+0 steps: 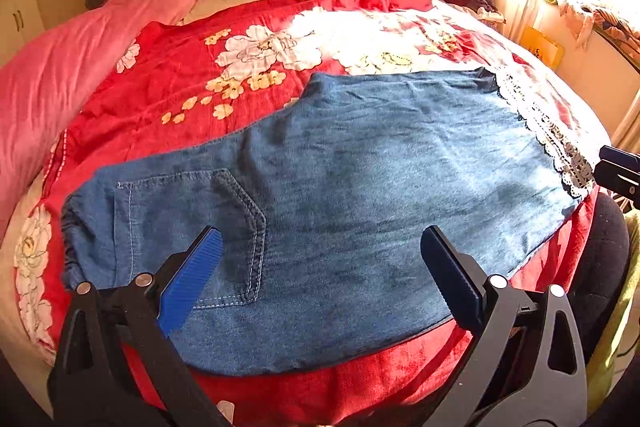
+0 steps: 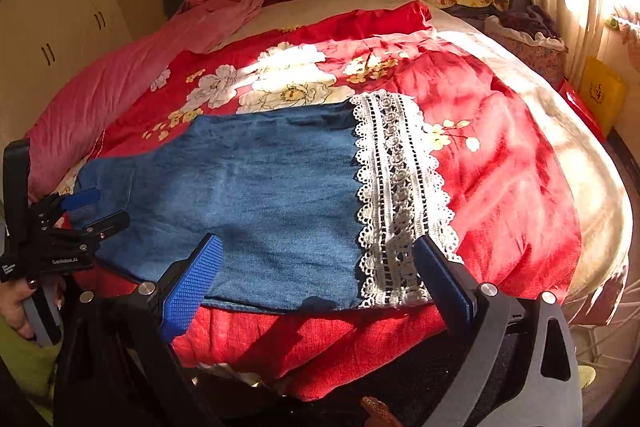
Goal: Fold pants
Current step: 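Move both tools over the lace-trimmed half of the pants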
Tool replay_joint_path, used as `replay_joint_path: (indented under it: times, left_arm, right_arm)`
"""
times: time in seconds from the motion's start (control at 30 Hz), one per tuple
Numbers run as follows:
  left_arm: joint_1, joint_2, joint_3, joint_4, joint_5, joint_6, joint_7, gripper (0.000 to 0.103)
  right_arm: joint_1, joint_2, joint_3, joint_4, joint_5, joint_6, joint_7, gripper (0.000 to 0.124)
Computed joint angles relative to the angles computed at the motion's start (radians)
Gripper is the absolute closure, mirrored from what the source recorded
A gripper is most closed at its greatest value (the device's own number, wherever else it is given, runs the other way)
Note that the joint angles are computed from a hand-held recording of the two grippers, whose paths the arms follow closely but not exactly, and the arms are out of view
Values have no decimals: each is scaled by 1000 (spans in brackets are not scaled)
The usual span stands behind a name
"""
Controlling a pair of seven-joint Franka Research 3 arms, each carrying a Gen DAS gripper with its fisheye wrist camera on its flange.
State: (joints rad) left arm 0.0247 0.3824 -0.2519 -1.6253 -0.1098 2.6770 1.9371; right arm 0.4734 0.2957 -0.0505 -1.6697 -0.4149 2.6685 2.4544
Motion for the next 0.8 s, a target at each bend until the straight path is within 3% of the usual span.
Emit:
replay_joint_path:
  times: [0.3, 0.8]
  left_arm:
    - [-37, 8, -22, 56, 22, 7, 37, 10]
    - [-125, 97, -36, 218, 82, -53, 80, 10]
  right_arm:
    - [-1, -88, -23, -83, -186, 28, 169, 28]
    - [-80, -142, 15, -171, -287, 77, 312, 28]
